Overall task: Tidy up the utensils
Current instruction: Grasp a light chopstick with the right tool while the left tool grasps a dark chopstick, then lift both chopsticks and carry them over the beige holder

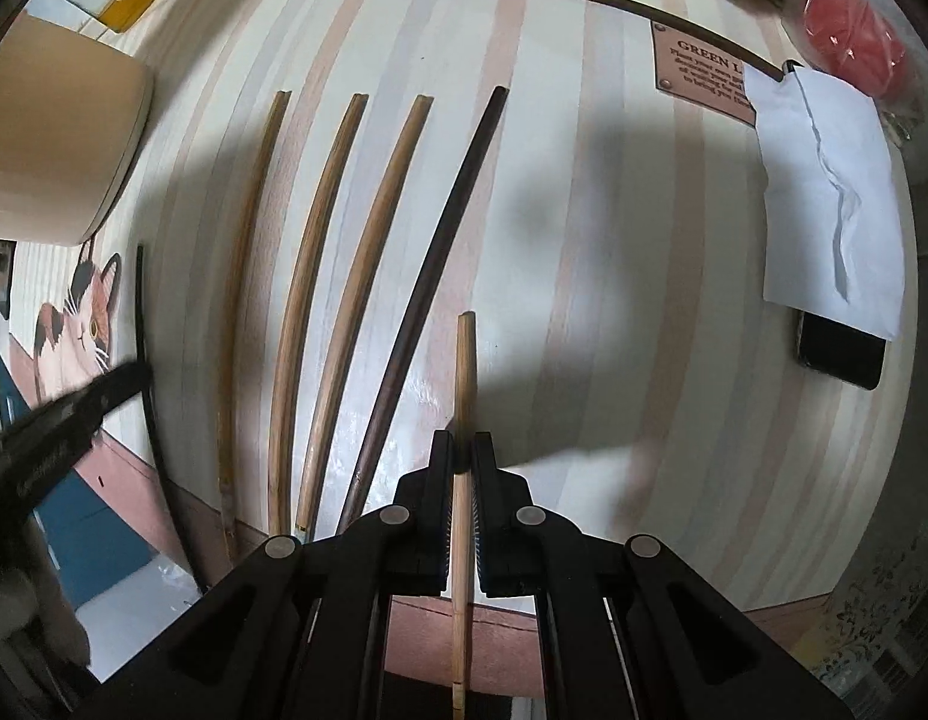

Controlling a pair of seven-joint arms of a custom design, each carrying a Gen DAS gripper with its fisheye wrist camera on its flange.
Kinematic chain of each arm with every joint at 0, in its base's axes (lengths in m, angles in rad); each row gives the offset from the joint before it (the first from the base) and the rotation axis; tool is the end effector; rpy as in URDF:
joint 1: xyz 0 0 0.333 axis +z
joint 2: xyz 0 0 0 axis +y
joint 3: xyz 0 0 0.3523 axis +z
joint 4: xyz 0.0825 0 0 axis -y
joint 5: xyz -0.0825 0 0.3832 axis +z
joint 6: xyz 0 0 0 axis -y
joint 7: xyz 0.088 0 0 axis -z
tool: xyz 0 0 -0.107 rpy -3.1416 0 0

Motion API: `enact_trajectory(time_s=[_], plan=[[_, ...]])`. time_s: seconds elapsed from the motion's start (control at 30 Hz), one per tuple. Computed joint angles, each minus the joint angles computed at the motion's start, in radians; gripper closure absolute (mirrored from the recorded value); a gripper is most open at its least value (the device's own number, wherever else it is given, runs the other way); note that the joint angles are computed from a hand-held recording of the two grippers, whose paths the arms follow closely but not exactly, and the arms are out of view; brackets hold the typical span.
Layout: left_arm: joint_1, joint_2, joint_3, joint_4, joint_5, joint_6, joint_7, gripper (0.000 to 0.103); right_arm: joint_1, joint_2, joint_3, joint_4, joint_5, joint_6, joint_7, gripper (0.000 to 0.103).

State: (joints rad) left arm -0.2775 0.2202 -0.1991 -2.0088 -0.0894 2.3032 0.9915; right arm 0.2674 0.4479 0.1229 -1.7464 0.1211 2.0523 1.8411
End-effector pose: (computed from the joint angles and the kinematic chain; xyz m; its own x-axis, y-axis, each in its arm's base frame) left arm 0.5406 -0.2751 0.3921 0.1641 -0.9771 0.1355 -0.9862 -0.1655 0.0008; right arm 0.6096 0.2488 0.3423 0.0380 -0.9935 -0.1069 -0.9822 -0.0569 0.1792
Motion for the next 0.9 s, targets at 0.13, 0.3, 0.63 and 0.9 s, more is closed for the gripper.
enact_trajectory(time_s=[0.13,0.3,0.63,0.9], plan=[[-0.038,0.046,0.010,0.055,0.118,-0.022,-0.031,0.095,0.008,0.034,-0.002,0.054,-0.025,-0.047,-0.007,0.097],[-0.068,0.076,0.015,0.081,0.190,-0.026,-0.065,0.095,0.027,0.082,-0.005,0.129,-0.045,-0.096,0.029,0.097],[-0.124,0.160,0.021,0.219,0.229,-0.073,-0.148,0.100,0.066,0.066,-0.007,0.109,-0.104,-0.054,0.089,0.097],[-0.130,0.014,0.013,0.102,0.267,0.017,-0.201,0.100,0.049,-0.104,0.000,-0.115,-0.074,0.166,0.134,0.097]])
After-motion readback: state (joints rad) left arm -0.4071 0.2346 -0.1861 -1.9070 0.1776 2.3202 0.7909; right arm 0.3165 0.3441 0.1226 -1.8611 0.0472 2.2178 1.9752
